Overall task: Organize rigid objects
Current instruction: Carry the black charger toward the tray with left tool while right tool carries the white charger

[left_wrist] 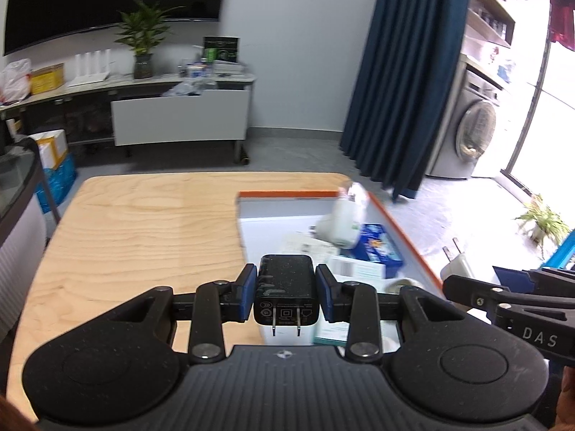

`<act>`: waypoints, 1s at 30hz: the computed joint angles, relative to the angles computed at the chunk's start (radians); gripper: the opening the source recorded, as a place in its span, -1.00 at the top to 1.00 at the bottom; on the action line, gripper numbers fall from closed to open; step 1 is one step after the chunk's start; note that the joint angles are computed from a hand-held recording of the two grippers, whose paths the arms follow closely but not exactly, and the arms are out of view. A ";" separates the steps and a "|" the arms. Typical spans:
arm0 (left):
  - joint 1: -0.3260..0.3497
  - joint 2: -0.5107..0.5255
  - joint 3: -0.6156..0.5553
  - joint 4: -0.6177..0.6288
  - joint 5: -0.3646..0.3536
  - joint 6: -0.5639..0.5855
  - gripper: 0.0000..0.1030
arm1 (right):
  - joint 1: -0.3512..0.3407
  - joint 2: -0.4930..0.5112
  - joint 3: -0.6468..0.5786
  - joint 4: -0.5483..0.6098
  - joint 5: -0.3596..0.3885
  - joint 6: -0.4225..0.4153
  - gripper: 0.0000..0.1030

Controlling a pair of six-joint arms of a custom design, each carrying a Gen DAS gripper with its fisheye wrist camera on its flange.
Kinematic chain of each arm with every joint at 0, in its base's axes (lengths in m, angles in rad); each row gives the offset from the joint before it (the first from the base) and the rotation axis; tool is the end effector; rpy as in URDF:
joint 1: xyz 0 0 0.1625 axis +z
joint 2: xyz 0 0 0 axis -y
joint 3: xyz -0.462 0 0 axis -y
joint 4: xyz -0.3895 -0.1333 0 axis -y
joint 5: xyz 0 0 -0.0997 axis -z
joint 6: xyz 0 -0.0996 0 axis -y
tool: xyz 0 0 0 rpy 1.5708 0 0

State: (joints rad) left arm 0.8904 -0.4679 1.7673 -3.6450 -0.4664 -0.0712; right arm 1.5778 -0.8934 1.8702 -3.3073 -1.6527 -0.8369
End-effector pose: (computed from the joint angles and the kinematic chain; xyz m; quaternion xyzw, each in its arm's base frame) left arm -0.2169 -0.6212 0.0334 0.0474 0.8114 -0.4774 0.3337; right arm 0.1297 -0.6473 0.1964 0.3662 -0.8528 0.3237 0.1841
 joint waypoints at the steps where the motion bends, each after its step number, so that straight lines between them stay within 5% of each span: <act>1: -0.001 0.005 -0.007 0.003 -0.005 0.005 0.29 | -0.002 -0.003 0.001 -0.006 0.000 0.003 0.02; 30: 0.002 0.036 -0.077 0.043 -0.019 0.016 0.37 | -0.019 0.004 -0.017 -0.012 0.022 0.031 0.02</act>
